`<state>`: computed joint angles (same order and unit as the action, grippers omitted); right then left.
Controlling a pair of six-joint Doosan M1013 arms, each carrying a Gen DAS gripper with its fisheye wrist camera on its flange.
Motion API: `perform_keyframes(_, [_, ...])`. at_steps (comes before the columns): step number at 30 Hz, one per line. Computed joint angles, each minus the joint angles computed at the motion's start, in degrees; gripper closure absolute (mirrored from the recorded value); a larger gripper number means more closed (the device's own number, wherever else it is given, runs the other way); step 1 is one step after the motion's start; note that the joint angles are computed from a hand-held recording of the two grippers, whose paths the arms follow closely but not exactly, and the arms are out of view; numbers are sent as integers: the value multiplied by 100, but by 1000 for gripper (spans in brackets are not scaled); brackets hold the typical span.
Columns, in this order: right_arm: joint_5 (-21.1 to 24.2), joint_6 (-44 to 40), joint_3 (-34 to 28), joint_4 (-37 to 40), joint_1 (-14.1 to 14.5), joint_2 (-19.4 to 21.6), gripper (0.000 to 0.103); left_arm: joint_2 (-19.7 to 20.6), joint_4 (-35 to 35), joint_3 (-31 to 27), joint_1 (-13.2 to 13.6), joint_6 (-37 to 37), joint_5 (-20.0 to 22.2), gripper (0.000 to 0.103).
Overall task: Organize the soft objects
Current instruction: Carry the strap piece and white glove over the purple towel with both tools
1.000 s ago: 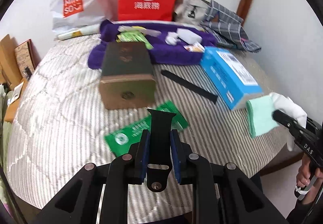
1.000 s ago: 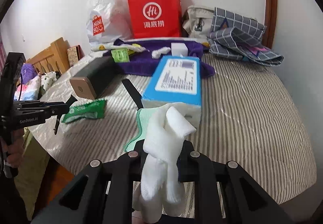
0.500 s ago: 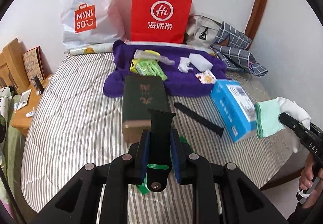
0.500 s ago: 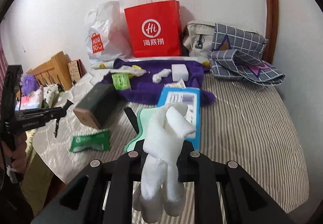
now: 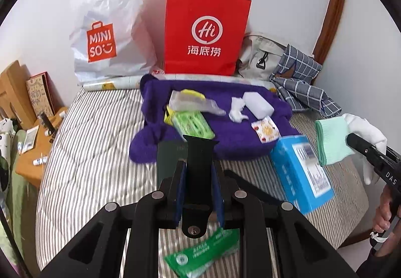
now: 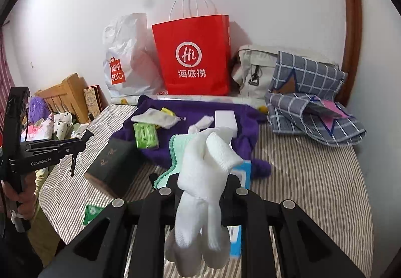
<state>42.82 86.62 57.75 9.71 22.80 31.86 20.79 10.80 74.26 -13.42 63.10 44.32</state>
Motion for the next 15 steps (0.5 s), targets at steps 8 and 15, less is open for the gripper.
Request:
perform_keyframes(8, [472, -199, -991, 67, 0, 611, 86, 381, -29, -613, 97, 108, 202, 83])
perform_keyframes(15, [1101, -482, -2216, 358, -10, 1325, 86, 765, -111, -1198, 191, 185, 481, 83])
